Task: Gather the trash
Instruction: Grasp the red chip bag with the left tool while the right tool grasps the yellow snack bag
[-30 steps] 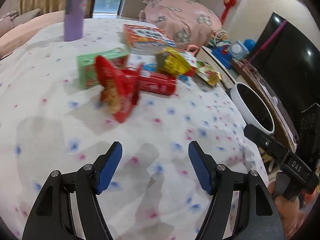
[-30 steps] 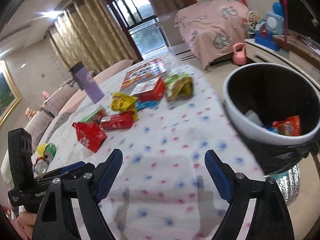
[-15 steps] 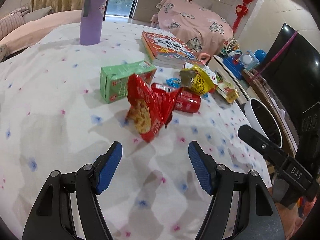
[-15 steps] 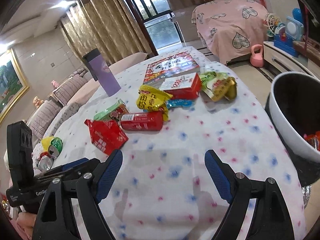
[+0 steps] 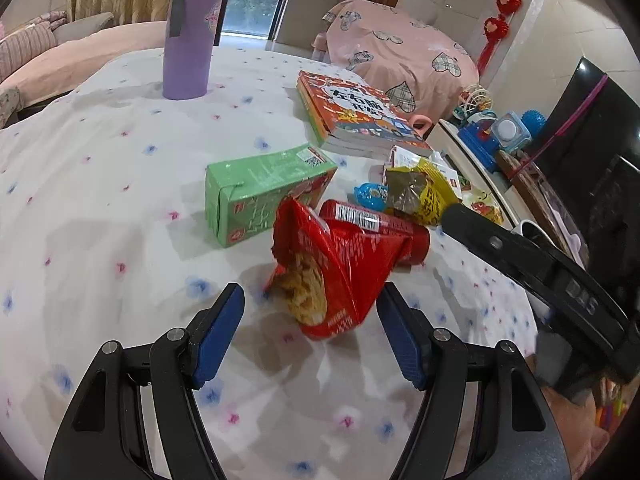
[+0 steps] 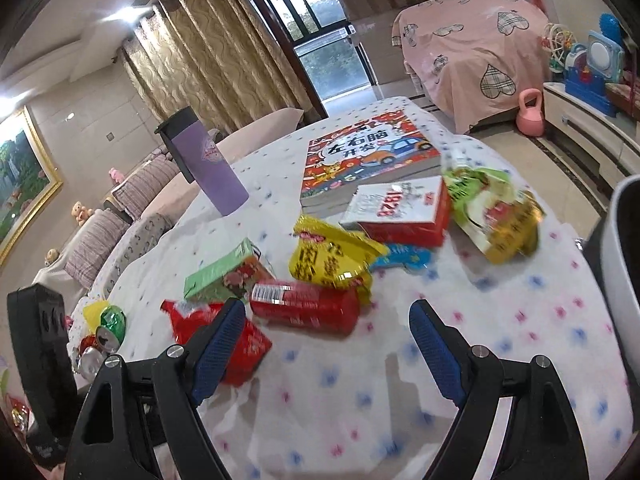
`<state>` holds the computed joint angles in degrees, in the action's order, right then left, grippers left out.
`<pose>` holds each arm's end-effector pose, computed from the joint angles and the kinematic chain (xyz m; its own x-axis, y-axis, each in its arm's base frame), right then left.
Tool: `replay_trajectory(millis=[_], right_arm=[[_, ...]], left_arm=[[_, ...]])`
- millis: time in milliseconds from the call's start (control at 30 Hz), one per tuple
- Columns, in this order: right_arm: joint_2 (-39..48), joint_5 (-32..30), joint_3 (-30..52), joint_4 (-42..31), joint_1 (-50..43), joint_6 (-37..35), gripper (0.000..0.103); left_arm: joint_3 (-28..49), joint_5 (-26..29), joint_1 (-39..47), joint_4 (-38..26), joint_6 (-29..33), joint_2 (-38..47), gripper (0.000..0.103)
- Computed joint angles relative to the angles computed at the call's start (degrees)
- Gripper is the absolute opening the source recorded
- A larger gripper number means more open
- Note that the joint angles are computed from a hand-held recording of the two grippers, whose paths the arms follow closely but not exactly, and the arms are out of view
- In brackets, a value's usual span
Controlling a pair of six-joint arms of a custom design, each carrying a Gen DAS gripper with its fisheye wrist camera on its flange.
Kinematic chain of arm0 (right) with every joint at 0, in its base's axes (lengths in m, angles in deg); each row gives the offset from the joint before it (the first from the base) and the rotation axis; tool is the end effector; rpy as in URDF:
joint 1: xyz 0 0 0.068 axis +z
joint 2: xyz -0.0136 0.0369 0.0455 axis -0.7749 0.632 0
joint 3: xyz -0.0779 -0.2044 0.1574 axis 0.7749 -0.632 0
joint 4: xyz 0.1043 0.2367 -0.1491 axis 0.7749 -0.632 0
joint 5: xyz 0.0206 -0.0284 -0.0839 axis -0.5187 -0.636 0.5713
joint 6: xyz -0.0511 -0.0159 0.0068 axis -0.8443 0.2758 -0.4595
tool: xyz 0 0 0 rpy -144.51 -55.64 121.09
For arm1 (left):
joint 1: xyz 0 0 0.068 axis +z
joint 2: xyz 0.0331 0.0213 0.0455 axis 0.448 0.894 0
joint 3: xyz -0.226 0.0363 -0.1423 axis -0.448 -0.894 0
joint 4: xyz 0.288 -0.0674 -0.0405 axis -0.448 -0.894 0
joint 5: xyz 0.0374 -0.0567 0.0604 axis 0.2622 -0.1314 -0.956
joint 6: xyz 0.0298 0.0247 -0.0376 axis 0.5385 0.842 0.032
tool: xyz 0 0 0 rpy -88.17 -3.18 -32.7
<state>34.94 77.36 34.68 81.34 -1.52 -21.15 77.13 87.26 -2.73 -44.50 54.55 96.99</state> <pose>0.1835 0.1931 0.1371 -0.6988 0.2888 -0.6545 0.0083 0.9181 0.3963 0.2050 -0.1178 0.1312 -0.7894 0.0209 -0.6136 0.2516 0.9226 -0.2923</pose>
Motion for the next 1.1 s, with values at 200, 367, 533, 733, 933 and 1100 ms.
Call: replay_trajectory(millis=[200, 367, 533, 733, 933, 1100], right_arm=[[6.29, -4.87, 3.07, 3.80, -5.08, -3.10, 0.072], [8.02, -6.02, 3.54, 3.49, -6.50, -3.77, 0.030], [1.99, -3.19, -0.12, 1.70, -4.67, -2.39, 0.028], [-11.57, 1.16, -6.00, -6.12, -1.28, 1.32, 0.028], [-30.44, 7.49, -11.36, -21.92, 3.99, 8.45, 0.028], [-46.40, 14.74, -12.82, -40.27, 10.10, 16.38, 0.028]], left_arm=[[1.08, 3.45, 0.68, 1.56, 2.00, 2.27, 0.034], [1.43, 2.89, -0.90, 0.66, 2.66, 1.31, 0.013], [0.99, 3.29, -1.85, -1.66, 1.88, -3.25, 0.011], [0.95, 2.55, -7.07, -3.25, -0.05, -7.44, 0.010], [3.46, 0.53, -15.09, -1.74, -2.34, -3.76, 0.010], [6.40, -1.96, -21.74, -0.51, -4.12, 0.33, 0.010]])
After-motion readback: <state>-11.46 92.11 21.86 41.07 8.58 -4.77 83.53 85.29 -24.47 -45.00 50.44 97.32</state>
